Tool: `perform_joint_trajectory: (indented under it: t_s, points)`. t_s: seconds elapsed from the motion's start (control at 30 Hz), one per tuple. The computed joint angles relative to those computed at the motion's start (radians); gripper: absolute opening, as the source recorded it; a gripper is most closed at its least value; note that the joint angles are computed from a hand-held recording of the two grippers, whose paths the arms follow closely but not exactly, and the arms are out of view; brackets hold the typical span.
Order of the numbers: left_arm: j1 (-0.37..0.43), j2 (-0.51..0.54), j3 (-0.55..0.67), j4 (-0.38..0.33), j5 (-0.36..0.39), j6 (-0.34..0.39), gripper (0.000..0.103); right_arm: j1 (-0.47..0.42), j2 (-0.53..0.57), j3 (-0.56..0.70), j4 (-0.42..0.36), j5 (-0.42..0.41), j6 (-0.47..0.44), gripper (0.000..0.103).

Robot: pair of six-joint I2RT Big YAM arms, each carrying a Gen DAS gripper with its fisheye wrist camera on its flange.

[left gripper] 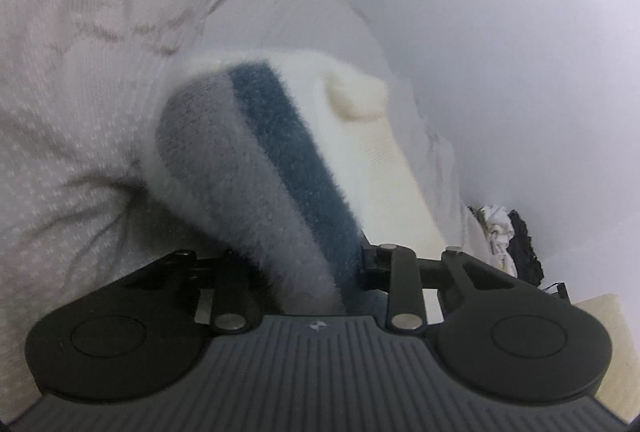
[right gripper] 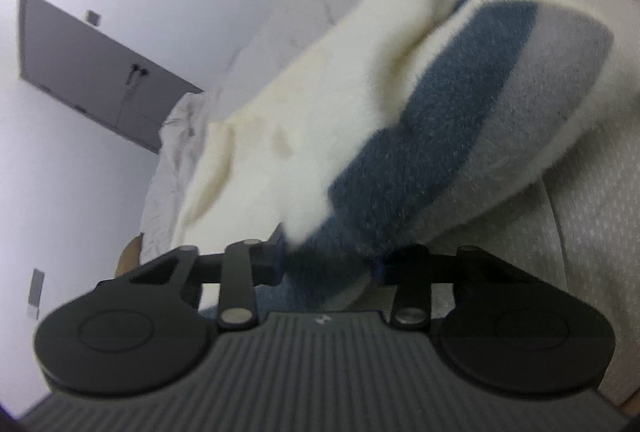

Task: Fold large clothes
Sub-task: 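Grasp the striped hem band with both grippers and lift it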

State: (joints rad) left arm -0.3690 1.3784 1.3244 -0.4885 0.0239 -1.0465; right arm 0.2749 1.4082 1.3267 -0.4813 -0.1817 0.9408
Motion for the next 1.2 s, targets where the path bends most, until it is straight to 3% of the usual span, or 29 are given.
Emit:
perform_joint_trajectory:
  t_s: [0.2, 0.47, 0.7, 0.8, 0.97, 1.2]
  points:
    - [-0.019, -0.103, -0.029, 0.017, 0.004, 0.044, 0.036, -0.012, -0.084, -0.049, 0.070, -0.019, -0.052, 0.038]
    - [-0.104, -0.219, -0.026, -0.058, -0.056, 0.106, 0.042, -0.022, -0.202, -0.050, -0.040, -0.039, -0.089, 0.038]
    - [-0.156, -0.277, -0.084, -0.119, -0.077, 0.073, 0.045, -0.055, -0.260, -0.130, -0.093, -0.124, -0.047, 0.040]
    - [-0.144, -0.274, -0.078, -0.105, -0.072, 0.081, 0.045, -0.075, -0.266, -0.147, -0.085, -0.168, -0.021, 0.040]
    - [-0.106, -0.202, 0.007, -0.093, -0.043, 0.107, 0.049, -0.094, -0.220, -0.054, -0.136, -0.192, -0.065, 0.046]
    - [-0.030, -0.029, 0.198, -0.101, 0.054, 0.135, 0.057, -0.106, -0.066, 0.135, -0.199, -0.216, -0.078, 0.066]
